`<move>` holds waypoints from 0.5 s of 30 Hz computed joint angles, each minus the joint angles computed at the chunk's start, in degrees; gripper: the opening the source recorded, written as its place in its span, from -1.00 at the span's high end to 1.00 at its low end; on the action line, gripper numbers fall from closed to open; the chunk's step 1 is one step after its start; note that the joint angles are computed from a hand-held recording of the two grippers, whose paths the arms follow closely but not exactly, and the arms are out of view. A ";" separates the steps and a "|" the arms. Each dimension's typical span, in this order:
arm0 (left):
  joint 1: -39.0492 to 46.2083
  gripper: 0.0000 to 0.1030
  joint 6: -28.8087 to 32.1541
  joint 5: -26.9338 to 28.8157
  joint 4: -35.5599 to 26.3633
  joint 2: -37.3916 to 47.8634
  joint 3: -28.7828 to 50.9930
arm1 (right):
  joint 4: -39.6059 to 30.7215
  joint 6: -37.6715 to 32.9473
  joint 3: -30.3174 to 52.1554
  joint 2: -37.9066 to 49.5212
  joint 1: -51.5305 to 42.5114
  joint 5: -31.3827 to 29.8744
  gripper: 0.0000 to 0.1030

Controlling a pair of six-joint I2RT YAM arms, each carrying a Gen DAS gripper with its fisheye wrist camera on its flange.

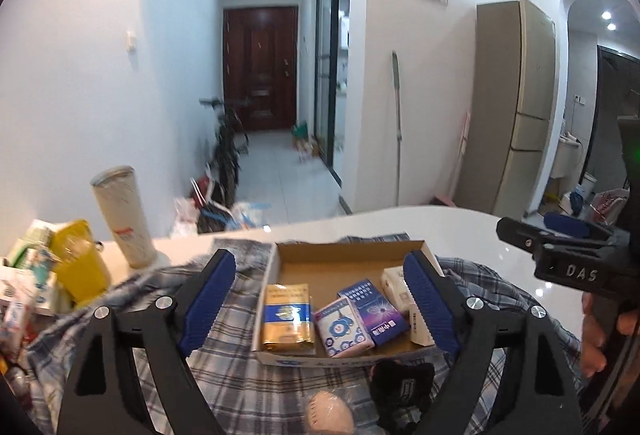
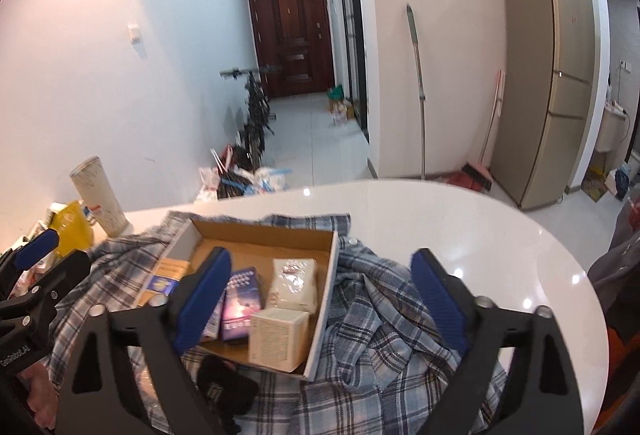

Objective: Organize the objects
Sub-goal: 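Open both tools and withdraw them from the box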

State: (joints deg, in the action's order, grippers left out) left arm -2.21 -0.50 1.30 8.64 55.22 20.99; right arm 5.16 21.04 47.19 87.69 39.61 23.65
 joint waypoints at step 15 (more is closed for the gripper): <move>5.21 -1.00 -5.21 7.26 -32.40 -43.23 -2.57 | 4.04 -1.45 -14.21 -21.89 14.04 8.20 -0.81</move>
